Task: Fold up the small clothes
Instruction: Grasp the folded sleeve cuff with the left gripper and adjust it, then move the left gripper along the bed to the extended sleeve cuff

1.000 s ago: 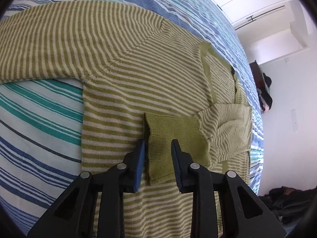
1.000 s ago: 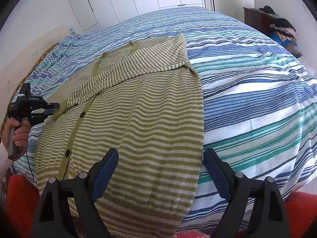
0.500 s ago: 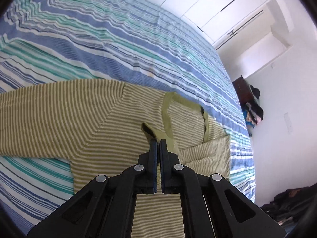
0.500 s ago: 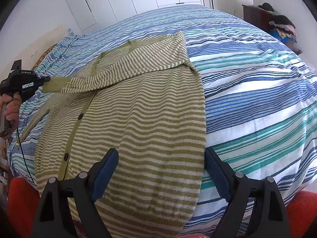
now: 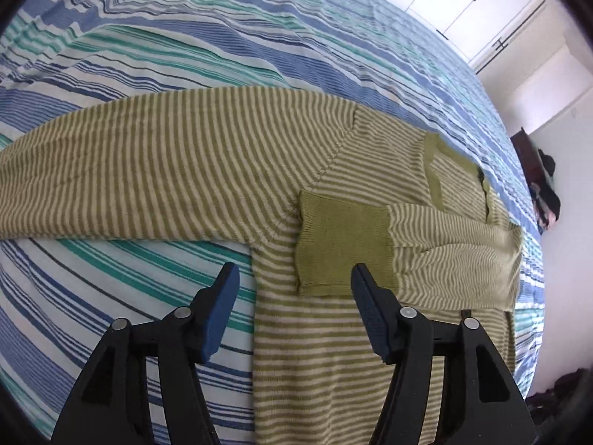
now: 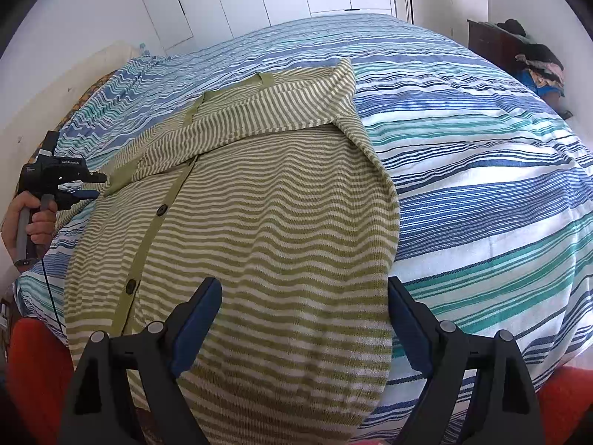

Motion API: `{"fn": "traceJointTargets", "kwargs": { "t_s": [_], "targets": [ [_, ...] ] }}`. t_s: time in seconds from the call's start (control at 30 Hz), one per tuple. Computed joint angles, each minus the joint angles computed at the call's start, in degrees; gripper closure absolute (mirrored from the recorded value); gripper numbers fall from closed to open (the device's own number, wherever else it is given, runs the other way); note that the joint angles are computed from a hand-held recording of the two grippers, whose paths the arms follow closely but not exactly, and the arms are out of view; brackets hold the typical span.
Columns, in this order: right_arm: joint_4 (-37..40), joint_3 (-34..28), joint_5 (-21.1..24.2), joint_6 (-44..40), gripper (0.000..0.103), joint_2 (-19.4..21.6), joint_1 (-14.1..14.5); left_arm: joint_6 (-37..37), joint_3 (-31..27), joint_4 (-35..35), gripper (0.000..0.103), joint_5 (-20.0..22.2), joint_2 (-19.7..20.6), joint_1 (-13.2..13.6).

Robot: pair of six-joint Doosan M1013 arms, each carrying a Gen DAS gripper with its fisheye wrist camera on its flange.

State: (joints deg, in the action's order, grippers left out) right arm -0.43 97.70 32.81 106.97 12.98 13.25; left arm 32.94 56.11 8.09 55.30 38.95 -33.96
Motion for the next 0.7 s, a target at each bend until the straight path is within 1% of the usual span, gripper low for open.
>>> {"fn": "traceJointTargets", "kwargs": {
  "t_s": [0.03, 0.07, 0.23, 0.4, 0.47, 0.5, 0.53, 0.6, 0.63, 0.7],
  "targets": [
    [-0.5, 0.1, -0.3, 0.2, 0.016, -0.1, 0.1, -0.8, 1.9, 1.8, 0.024, -0.9, -1.4, -0.5],
    [-0.7, 0.1, -0.5, 0.3, 0.016, -0.2, 0.1, -1.1, 3.7, 2.9, 0.022, -1.2, -2.5, -0.9],
    [-3.6, 0.4, -0.9, 3.4, 0.016, -0.7, 0.6, -4.2, 11.4, 8.2, 0.021, 1.4, -7.0, -2.5],
    [-9.2, 0.6, -1.3, 7.2, 0.016, -1.2, 1.7, -14.1, 19.7, 13.9, 0.021, 1.3, -11.3, -4.0],
    [-12.6, 0.8, -1.6, 9.0, 0.016, -1.5, 2.6, -19.4, 22.7, 18.0, 0.017, 1.7, -12.7, -5.2],
    [-14.3, 0.9, -1.7, 9.6, 0.016, -1.6, 3.1, -22.0, 24.2, 19.7, 0.012, 1.9, -13.4, -5.8],
    [-16.0, 0.9, -1.6, 10.2, 0.016, -1.7, 3.6, -24.4, 25.6, 21.2, 0.010, 2.0, -13.9, -6.4],
    [-18.0, 0.9, -1.1, 10.1, 0.016, -1.6, 4.4, -27.1, 27.0, 21.9, 0.010, 2.8, -14.3, -7.0],
    [-18.8, 0.9, -0.8, 9.8, 0.016, -1.6, 4.8, -27.7, 27.1, 21.4, 0.010, 2.4, -14.6, -6.8],
    [-20.3, 0.9, -0.3, 9.4, 0.016, -1.5, 5.6, -28.8, 27.5, 23.8, 0.010, 1.1, -15.1, -7.1]
  ]
}}
